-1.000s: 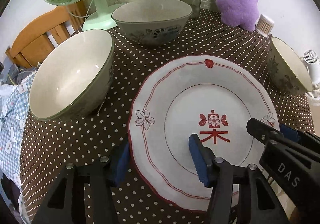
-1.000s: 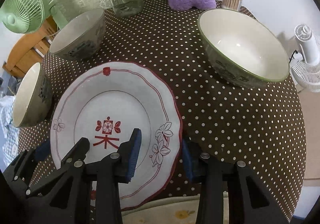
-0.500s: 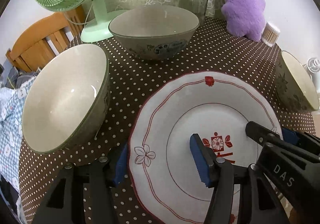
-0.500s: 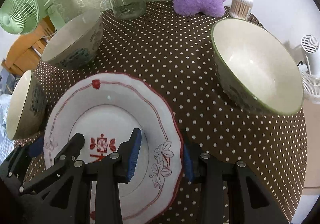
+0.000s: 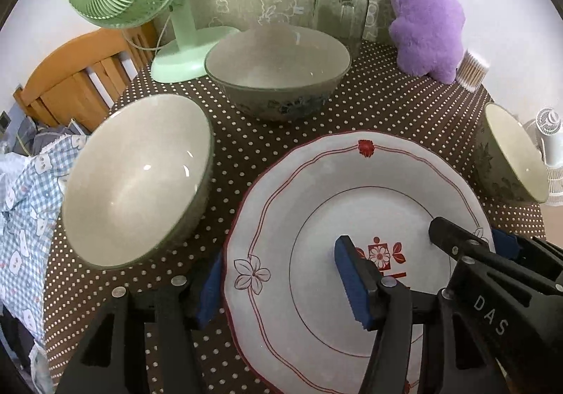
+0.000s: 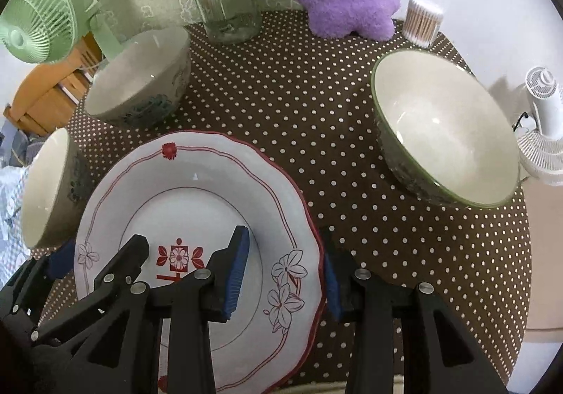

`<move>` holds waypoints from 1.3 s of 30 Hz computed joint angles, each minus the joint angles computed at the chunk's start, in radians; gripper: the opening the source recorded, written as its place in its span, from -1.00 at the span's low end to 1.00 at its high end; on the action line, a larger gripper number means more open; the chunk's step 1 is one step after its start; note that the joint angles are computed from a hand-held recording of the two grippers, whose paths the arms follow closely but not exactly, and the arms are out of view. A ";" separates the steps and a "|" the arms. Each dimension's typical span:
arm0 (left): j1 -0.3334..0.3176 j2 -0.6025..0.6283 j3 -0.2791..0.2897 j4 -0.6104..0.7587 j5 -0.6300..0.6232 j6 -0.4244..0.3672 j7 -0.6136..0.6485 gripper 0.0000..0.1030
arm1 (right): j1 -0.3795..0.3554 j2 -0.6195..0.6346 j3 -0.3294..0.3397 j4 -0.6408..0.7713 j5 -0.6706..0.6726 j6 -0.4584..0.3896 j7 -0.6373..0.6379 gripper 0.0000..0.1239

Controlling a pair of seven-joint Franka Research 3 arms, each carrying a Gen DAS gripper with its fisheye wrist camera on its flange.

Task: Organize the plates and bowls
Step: 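Lift the red-rimmed white plate off the table with both tools, then carry the red-rimmed plate over the yellow-flower plates and lower it onto them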

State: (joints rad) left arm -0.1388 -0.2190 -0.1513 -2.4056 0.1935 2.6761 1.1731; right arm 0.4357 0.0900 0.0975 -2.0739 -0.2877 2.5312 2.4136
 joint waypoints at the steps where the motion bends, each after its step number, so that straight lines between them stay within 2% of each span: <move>1: -0.001 -0.012 0.002 -0.005 -0.004 -0.001 0.006 0.17 | 0.003 -0.007 0.001 -0.001 -0.008 -0.003 0.006 -0.30; 8: -0.031 -0.107 0.028 -0.058 -0.061 -0.001 0.079 0.17 | 0.010 -0.079 0.024 -0.029 -0.068 -0.041 0.095 -0.30; 15: -0.080 -0.223 0.074 -0.121 -0.152 -0.029 0.187 0.17 | -0.002 -0.202 0.085 -0.098 -0.099 -0.105 0.217 -0.30; 27: -0.153 -0.439 0.128 -0.242 -0.246 -0.103 0.345 0.17 | 0.002 -0.372 0.212 -0.174 -0.128 -0.281 0.419 -0.30; 33: -0.182 -0.510 0.117 -0.288 -0.262 -0.149 0.380 0.17 | 0.011 -0.451 0.243 -0.241 -0.085 -0.323 0.474 -0.30; 39: -0.207 -0.526 0.072 -0.300 -0.263 -0.185 0.336 0.17 | 0.005 -0.536 0.254 -0.319 -0.046 -0.330 0.470 -0.30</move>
State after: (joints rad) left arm -0.3463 -0.7446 -0.0797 -2.7053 -0.0695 2.4907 1.5091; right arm 0.4409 -0.4458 0.3520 -2.3928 -0.3336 2.2015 2.8832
